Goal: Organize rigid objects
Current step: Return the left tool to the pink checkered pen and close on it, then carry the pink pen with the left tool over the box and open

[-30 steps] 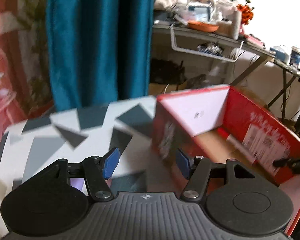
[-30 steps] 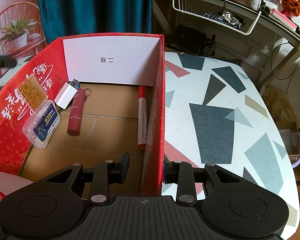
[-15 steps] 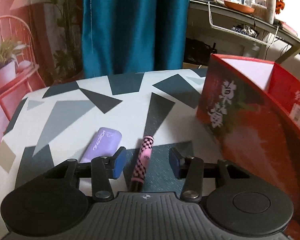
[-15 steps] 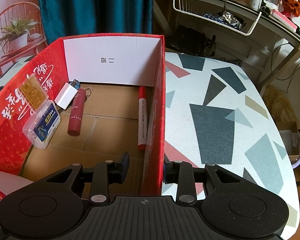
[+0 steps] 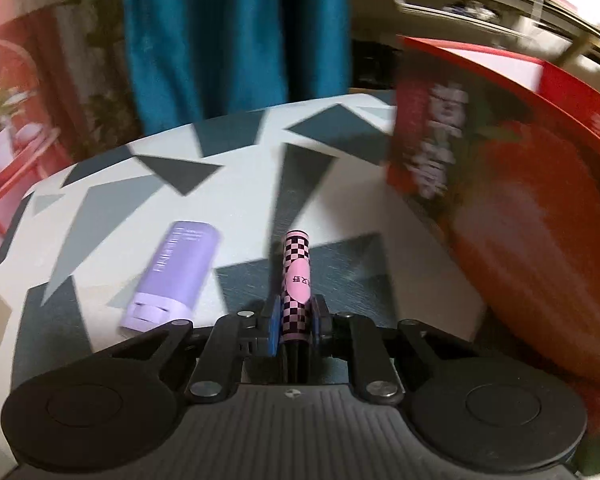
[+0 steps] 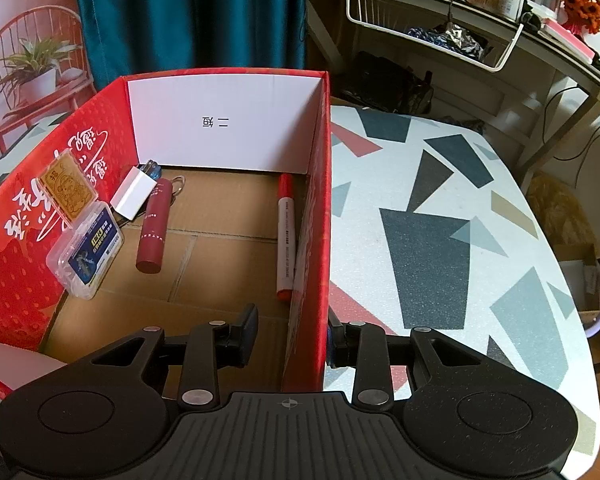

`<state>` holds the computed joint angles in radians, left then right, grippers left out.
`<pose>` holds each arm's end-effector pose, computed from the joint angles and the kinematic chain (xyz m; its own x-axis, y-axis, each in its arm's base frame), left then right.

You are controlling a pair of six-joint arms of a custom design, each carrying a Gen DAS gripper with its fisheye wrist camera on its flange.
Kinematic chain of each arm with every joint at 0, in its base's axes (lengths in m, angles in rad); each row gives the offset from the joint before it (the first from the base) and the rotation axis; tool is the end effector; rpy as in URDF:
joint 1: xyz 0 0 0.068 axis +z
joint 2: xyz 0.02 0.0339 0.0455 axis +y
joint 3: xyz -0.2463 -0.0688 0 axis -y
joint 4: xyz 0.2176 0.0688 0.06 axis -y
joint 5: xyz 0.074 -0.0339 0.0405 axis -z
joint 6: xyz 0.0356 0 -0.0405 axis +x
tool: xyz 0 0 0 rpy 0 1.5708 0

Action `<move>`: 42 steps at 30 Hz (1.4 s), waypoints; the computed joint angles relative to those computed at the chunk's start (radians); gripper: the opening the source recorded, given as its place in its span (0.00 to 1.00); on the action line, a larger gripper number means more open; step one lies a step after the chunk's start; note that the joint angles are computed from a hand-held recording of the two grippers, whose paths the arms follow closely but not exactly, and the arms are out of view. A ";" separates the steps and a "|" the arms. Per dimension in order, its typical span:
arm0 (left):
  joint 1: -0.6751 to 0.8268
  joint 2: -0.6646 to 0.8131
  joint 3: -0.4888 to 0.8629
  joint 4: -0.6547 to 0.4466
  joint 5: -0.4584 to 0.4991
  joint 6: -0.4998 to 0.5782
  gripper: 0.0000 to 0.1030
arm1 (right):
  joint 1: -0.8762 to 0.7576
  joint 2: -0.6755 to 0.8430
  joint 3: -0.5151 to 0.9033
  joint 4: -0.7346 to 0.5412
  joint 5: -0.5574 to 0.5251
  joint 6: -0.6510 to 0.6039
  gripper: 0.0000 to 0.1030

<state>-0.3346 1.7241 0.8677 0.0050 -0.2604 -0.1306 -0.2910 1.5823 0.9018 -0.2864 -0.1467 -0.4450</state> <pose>0.3024 -0.0954 0.1503 -0.7249 0.1188 -0.6785 0.0632 0.9923 0.1062 0.2810 -0.0787 0.1796 -0.7997 -0.2050 -0.5643 -0.1550 0.9785 -0.1358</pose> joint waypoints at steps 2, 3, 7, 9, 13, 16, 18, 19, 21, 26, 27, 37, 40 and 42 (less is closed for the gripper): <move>-0.029 -0.016 -0.013 -0.007 0.006 0.002 0.17 | -0.001 -0.001 -0.001 0.000 0.000 0.000 0.30; -0.046 -0.023 -0.019 -0.010 0.008 0.000 0.17 | -0.001 -0.001 -0.001 0.000 0.000 0.000 0.30; -0.113 -0.039 -0.039 -0.009 -0.001 -0.014 0.17 | -0.001 -0.002 -0.002 0.002 -0.003 0.003 0.30; -0.130 -0.042 -0.048 0.000 0.015 -0.025 0.17 | -0.002 -0.002 -0.002 0.003 -0.003 0.001 0.30; -0.166 -0.049 -0.087 0.044 0.008 -0.055 0.17 | -0.004 -0.002 -0.002 0.003 -0.005 0.002 0.30; -0.174 -0.050 -0.106 0.070 -0.006 -0.111 0.17 | -0.004 -0.003 -0.004 0.004 -0.006 0.002 0.30; -0.190 -0.039 -0.079 0.035 -0.031 -0.116 0.17 | -0.007 -0.004 -0.005 0.006 -0.011 0.004 0.30; -0.198 -0.033 -0.066 0.017 -0.043 -0.123 0.17 | -0.007 -0.005 -0.006 0.007 -0.012 0.004 0.30; -0.200 -0.022 -0.056 0.016 -0.049 -0.129 0.17 | -0.007 -0.005 -0.007 0.007 -0.012 0.003 0.30; -0.206 -0.030 -0.069 0.026 -0.057 -0.170 0.18 | -0.005 -0.007 -0.010 0.009 -0.009 0.006 0.30; -0.210 -0.029 -0.062 0.014 -0.065 -0.182 0.18 | -0.004 -0.007 -0.010 0.010 -0.009 0.008 0.30; -0.248 -0.006 -0.036 -0.006 -0.132 -0.207 0.18 | -0.006 -0.005 -0.008 0.009 -0.013 0.003 0.31; -0.260 -0.011 -0.057 0.021 -0.151 -0.238 0.18 | -0.007 -0.005 -0.010 0.013 -0.016 -0.002 0.31; -0.261 -0.010 -0.053 0.015 -0.158 -0.243 0.18 | -0.008 -0.007 -0.011 0.013 -0.016 -0.003 0.31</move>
